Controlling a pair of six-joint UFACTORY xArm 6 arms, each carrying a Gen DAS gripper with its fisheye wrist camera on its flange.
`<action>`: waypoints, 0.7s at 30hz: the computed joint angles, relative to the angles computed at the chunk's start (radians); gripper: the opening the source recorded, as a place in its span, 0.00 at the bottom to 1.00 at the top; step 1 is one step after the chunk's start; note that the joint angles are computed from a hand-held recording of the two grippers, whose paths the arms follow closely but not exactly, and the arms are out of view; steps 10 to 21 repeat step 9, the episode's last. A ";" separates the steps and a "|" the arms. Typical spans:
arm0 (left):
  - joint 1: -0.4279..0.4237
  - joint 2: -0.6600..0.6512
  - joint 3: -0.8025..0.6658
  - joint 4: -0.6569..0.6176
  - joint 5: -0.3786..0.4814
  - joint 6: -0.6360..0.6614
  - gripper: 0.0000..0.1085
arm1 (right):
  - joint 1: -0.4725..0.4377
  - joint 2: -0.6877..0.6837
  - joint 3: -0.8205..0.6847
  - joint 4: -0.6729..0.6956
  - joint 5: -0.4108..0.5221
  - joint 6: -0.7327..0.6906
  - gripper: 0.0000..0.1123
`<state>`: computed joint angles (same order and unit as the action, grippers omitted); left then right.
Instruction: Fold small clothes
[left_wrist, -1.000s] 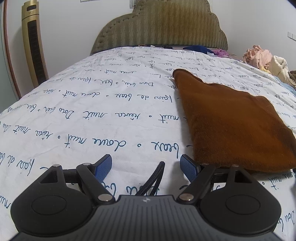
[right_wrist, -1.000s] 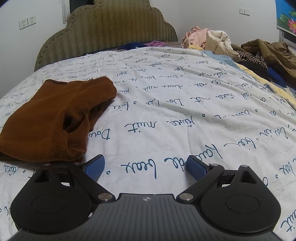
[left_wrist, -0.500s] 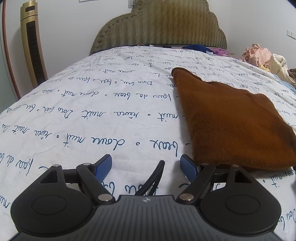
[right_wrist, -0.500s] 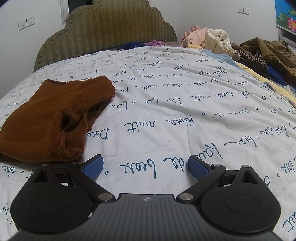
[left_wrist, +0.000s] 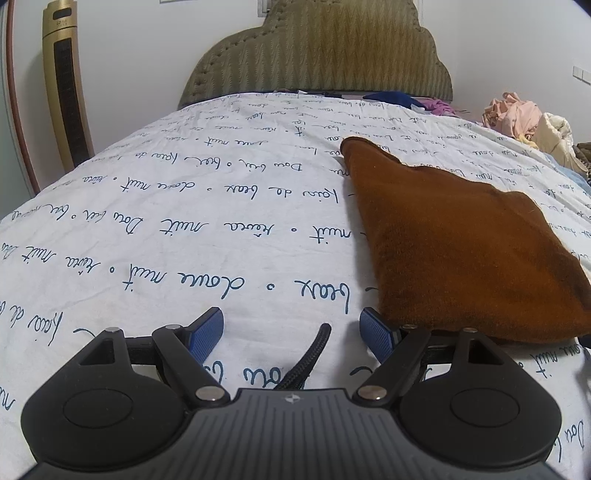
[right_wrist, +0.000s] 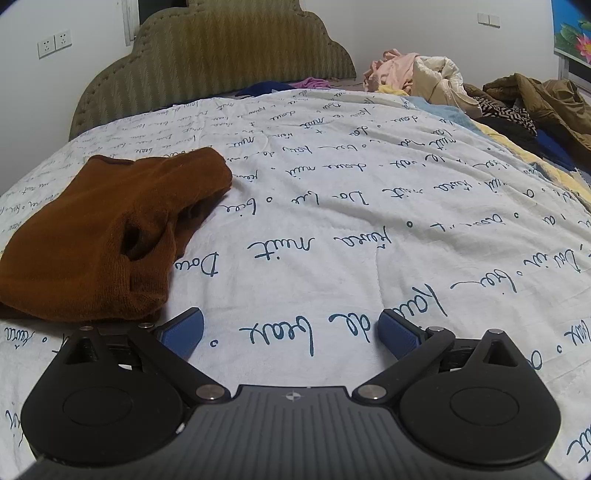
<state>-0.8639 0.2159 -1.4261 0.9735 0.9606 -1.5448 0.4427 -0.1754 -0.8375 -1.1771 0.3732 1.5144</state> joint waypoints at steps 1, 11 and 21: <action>-0.003 -0.001 0.002 0.012 0.000 -0.006 0.75 | 0.001 0.000 0.000 -0.001 0.001 0.002 0.89; -0.008 -0.004 0.002 0.030 -0.007 -0.011 0.75 | 0.001 0.000 0.000 0.000 0.001 0.001 0.89; -0.008 -0.004 0.002 0.030 -0.007 -0.011 0.75 | 0.001 0.000 0.000 0.000 0.001 0.001 0.89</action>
